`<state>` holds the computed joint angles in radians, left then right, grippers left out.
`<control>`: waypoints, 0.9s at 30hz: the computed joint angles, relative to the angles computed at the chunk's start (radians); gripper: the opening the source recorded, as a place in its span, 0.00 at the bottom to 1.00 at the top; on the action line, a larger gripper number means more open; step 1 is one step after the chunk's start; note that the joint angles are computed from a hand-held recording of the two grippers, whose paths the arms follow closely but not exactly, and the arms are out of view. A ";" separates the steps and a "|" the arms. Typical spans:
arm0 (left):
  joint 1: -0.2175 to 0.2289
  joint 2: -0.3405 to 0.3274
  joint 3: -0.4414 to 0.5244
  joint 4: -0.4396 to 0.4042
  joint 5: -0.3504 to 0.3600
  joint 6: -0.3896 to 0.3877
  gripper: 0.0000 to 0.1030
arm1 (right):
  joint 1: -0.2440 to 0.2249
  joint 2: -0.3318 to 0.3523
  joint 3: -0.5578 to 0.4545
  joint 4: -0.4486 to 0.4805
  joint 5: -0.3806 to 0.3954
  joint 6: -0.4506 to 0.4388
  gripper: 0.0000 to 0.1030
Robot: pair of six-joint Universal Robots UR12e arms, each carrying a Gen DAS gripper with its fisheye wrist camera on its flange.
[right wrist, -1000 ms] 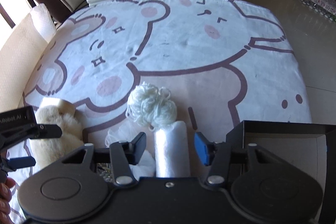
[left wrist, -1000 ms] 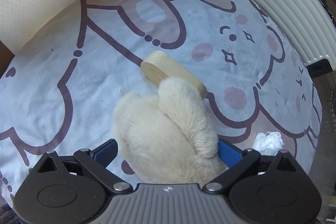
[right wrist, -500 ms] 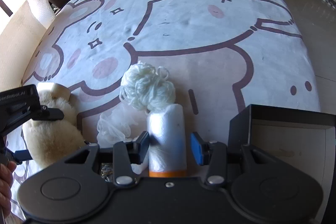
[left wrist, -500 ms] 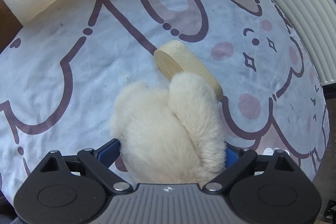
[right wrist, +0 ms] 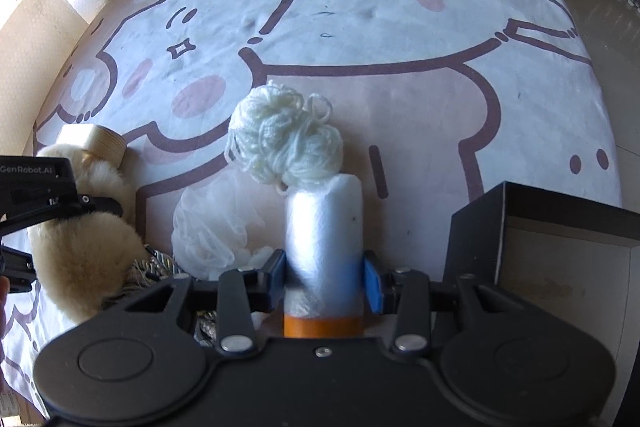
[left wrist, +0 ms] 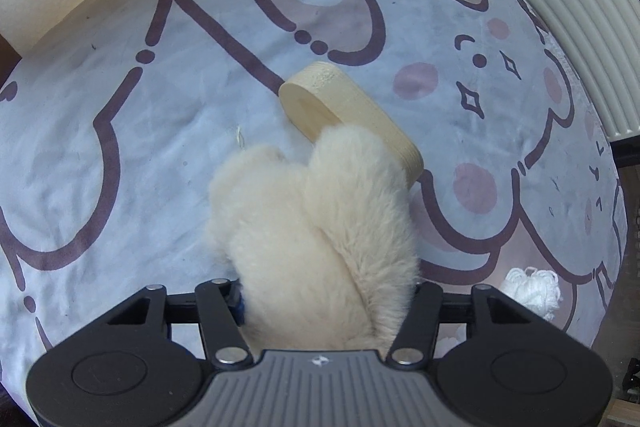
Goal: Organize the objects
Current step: 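Close the left tool on the plush toy while the right tool grips the white bottle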
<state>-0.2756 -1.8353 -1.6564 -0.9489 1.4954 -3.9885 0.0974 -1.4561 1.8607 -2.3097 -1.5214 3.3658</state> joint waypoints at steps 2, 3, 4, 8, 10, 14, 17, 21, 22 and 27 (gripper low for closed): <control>-0.002 0.004 0.001 0.002 0.003 0.030 0.52 | 0.000 0.000 -0.001 0.003 -0.001 0.010 0.40; -0.003 0.006 0.001 0.004 0.005 0.047 0.51 | 0.001 -0.001 -0.002 0.003 -0.003 0.012 0.40; -0.004 0.009 0.001 0.009 0.010 0.064 0.51 | 0.002 0.000 -0.003 0.003 -0.006 0.015 0.40; -0.009 0.023 -0.002 0.038 0.029 0.139 0.50 | 0.005 -0.005 -0.004 -0.015 -0.007 0.037 0.40; -0.014 0.028 -0.002 0.049 0.041 0.183 0.50 | 0.007 -0.010 -0.003 -0.029 -0.005 0.046 0.40; -0.025 0.044 -0.003 0.069 0.061 0.274 0.50 | 0.015 -0.018 -0.005 -0.050 -0.006 0.056 0.40; -0.031 0.052 -0.005 0.083 0.065 0.317 0.50 | 0.020 -0.027 -0.003 -0.063 -0.011 0.062 0.40; -0.043 0.065 -0.012 0.106 0.093 0.373 0.50 | 0.026 -0.042 0.002 -0.084 -0.023 0.077 0.40; -0.047 0.069 -0.015 0.114 0.104 0.389 0.50 | 0.027 -0.045 0.003 -0.088 -0.026 0.082 0.40; -0.059 0.091 -0.029 0.159 0.151 0.465 0.50 | 0.036 -0.065 0.012 -0.129 -0.047 0.107 0.40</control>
